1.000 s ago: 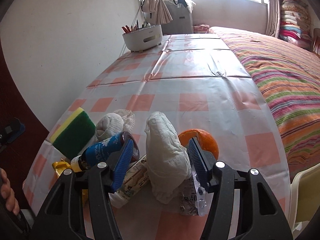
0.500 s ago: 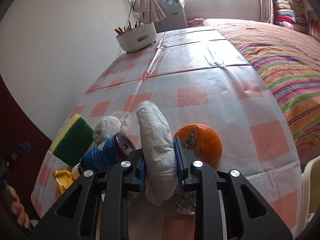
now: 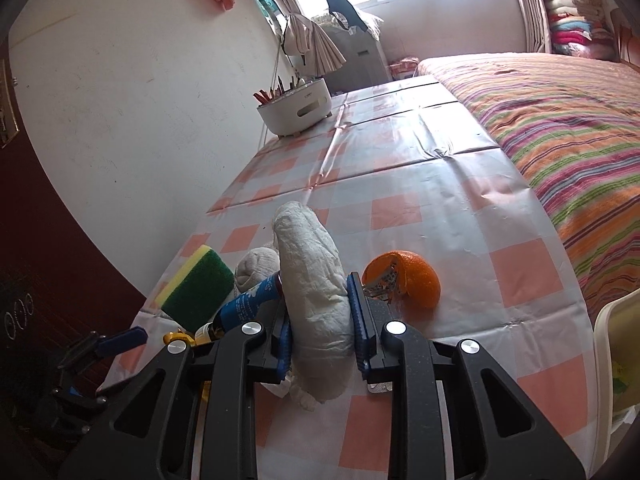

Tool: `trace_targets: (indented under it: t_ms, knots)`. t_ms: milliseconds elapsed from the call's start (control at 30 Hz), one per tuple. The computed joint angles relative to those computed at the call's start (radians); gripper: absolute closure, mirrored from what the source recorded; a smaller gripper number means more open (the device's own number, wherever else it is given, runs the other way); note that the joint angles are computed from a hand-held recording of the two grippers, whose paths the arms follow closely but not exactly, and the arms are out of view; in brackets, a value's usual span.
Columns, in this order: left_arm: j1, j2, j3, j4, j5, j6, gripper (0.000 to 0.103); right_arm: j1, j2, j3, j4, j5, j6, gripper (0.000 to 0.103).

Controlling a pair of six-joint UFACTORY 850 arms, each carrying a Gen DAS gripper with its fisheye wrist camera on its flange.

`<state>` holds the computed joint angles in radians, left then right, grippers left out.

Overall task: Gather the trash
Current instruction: 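Grasp the gold snack bag with the left gripper while the right gripper holds the cloth, then carry the snack bag and cloth over the cream bin and open both grippers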

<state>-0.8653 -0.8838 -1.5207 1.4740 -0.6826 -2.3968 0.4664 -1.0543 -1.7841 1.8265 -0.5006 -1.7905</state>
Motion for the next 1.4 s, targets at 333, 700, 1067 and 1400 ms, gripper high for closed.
trace_targets:
  t_ms: [333, 700, 1067, 1400]
  knots:
    - [0.018, -0.09, -0.129, -0.072, 0.046, 0.075, 0.026, -0.026, 0.014, 0.028, 0.017, -0.044, 0.01, 0.079]
    - [0.024, -0.099, -0.135, -0.043, 0.004, -0.025, 0.071, -0.067, 0.065, 0.102, 0.112, -0.101, -0.062, 0.079]
    - [-0.015, -0.19, -0.323, 0.039, -0.098, 0.038, 0.083, -0.137, 0.166, 0.247, 0.274, -0.163, -0.249, 0.079]
    - [-0.036, -0.348, -0.626, -0.024, -0.019, 0.284, 0.083, -0.218, 0.184, 0.294, 0.368, -0.168, -0.295, 0.079]
